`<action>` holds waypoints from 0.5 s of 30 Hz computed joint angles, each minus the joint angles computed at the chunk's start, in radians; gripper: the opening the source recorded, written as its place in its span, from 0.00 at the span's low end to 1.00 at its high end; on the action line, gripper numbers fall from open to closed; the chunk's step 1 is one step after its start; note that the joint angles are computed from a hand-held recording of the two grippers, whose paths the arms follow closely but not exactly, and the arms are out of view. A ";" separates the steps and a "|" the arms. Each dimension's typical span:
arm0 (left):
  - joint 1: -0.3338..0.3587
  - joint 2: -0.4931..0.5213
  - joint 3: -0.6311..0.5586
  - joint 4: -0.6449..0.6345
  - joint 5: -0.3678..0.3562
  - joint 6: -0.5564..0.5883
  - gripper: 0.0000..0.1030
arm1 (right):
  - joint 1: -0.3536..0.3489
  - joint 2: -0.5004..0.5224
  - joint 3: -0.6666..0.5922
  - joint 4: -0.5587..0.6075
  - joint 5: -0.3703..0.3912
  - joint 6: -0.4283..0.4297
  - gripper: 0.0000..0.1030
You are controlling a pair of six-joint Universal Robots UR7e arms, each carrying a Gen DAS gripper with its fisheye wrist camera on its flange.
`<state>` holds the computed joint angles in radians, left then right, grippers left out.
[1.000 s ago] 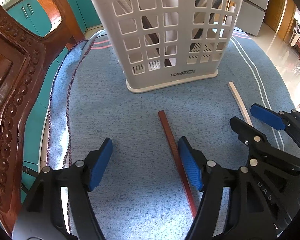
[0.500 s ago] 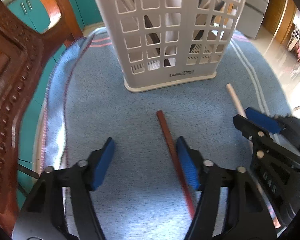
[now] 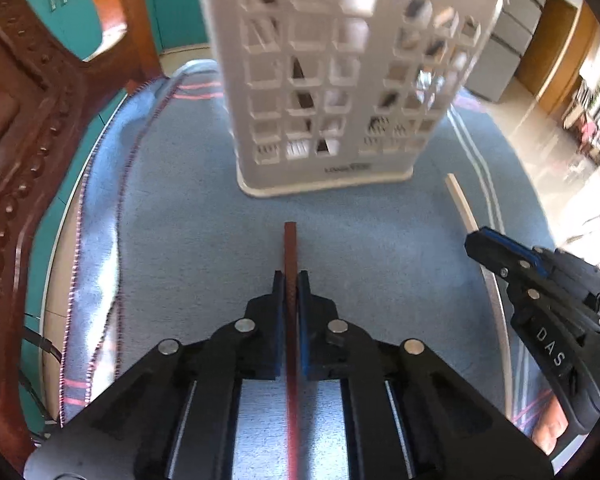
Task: Organize utensils
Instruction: 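Lift both chopsticks over the caddy and open both tools to drop them in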
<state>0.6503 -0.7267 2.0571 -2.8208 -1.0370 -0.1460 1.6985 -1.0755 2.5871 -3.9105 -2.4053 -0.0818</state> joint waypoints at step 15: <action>-0.086 -0.218 0.108 -0.196 -0.074 0.075 0.07 | 0.205 -0.100 0.036 -0.141 -0.013 -0.073 0.06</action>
<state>0.5642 -0.9447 2.1655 -3.0165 -1.1111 -0.0711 1.9036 -1.1751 2.6230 -4.0514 -2.4184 -0.1551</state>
